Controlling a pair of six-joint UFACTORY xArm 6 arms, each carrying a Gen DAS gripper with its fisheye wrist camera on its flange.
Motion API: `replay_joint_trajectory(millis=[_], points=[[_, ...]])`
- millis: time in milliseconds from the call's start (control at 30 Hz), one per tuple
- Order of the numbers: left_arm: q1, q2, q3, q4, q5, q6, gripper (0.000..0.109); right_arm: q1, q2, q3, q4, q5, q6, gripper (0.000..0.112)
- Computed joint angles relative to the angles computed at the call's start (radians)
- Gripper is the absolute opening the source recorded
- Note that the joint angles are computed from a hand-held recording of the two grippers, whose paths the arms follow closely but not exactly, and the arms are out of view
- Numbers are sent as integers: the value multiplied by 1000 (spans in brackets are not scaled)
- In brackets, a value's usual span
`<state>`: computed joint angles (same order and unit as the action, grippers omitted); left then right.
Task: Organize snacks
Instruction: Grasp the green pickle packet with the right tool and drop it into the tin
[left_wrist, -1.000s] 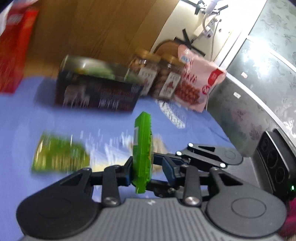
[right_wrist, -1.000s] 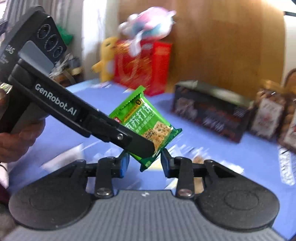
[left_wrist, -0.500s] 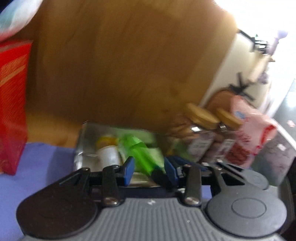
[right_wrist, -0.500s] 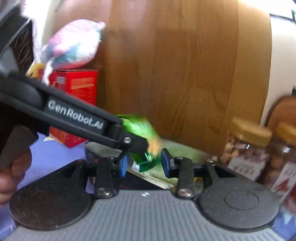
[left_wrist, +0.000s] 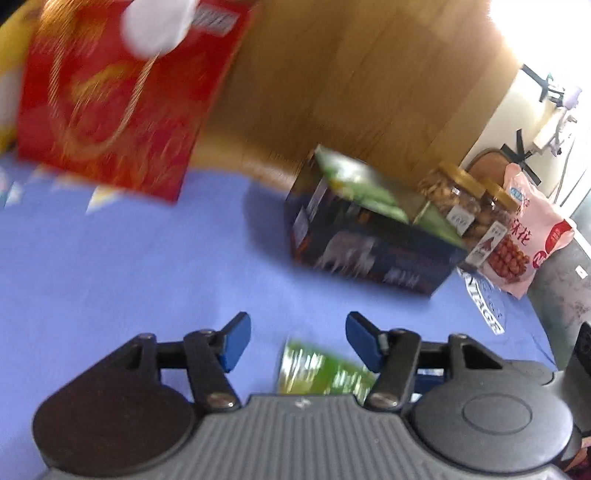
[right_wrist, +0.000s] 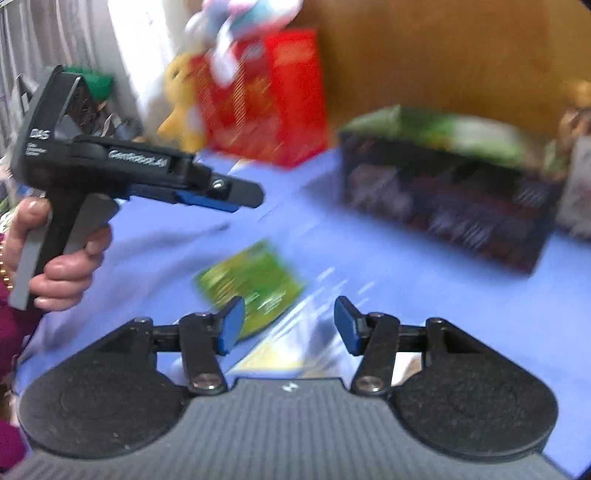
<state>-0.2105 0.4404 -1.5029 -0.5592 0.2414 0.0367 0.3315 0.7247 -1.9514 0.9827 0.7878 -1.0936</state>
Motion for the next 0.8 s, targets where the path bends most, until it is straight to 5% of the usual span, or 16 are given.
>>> replay_joint_trajectory(millis=[100,200,300,400,533,667,800], points=[[-26,-16,45,-263,-7,216,54,47,-29,57,-14,-97,-24,56],[-71,-25,77,-270,-65,237,54,74,-57,113,-23,-194,-15,53],[-101,-36,78,-429,-48,353,54,61,-98,168,5,-191,-20,52],[-130,-53,94,-579,-37,467,45,52,-151,249,48,-223,-96,48],[-149,-74,108,-738,22,569,20,68,-234,395,146,-323,-232,41],[-177,-82,118,-769,2,586,20,68,-268,454,259,-356,-303,43],[-158,-107,121,-911,71,671,18,67,-282,473,324,-360,-357,45]])
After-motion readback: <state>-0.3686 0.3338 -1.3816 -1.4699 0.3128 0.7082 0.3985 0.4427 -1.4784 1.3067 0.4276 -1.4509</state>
